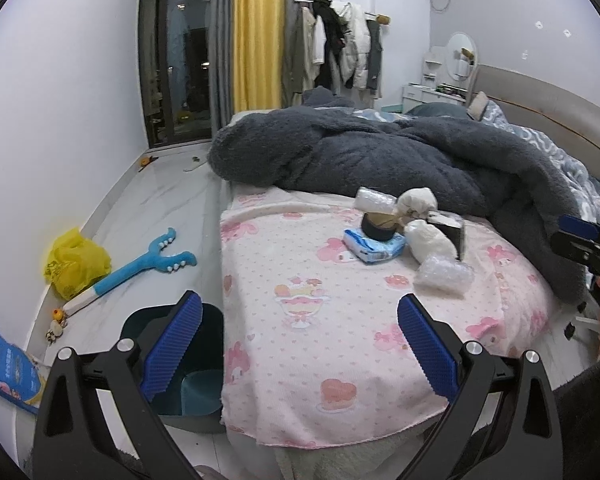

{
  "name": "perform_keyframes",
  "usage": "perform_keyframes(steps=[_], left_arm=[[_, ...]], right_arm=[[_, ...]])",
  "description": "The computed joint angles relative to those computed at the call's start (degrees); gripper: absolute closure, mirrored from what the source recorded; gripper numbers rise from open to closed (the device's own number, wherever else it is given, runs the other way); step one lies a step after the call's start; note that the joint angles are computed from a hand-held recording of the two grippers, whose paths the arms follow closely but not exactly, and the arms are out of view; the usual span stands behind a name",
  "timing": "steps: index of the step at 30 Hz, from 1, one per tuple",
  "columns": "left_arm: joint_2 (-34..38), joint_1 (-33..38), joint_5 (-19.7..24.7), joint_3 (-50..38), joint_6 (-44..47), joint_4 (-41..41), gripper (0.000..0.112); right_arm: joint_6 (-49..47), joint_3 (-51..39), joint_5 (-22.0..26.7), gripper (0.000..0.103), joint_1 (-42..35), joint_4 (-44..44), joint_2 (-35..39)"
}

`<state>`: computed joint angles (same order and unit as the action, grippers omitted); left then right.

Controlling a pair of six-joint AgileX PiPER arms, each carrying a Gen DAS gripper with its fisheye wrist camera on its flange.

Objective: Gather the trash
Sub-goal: 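Grasp the bubble-wrap roll with the left tool while the right tool approaches the white wad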

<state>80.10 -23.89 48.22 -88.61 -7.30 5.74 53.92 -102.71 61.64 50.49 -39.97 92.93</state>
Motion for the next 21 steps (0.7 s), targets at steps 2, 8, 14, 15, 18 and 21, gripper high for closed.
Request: perform_keyframes(steps=[2, 8, 14, 15, 18, 21], left_arm=[[-0.1, -0.7, -0.4, 0.2, 0.5, 0.2, 0.013], [1.5, -1.2, -1.6, -1.0, 4.9, -2.9, 0.014], [4.5, -0.2, -1.0, -3.0, 12.5, -11.2, 0.023], [4.9, 0.0, -0.7, -3.2, 13.6, -12.5, 0.024], [6.7, 0.3, 0.2, -4.3, 17.8, -17.0, 0.025], [8.0, -0.4, 0.4, -5.3, 20.8, -19.6, 0.027]], right_arm=[[-1.2, -1.4, 0.1, 0.003, -1.1, 1.8, 0.7], [-3.6, -3.0, -2.7, 0.003, -6.2, 7.8, 2.0], [-7.6, -4.0, -5.8, 0.003, -11.2, 14.4, 3.3], [-8.5, -4.4, -6.2, 0.004, -11.9, 15.6, 3.7], [-11.7, -6.4, -6.0, 0.008, -13.7, 18.5, 5.6], [-14.5, -9.0, -5.3, 0.011, -14.9, 20.6, 7.7]])
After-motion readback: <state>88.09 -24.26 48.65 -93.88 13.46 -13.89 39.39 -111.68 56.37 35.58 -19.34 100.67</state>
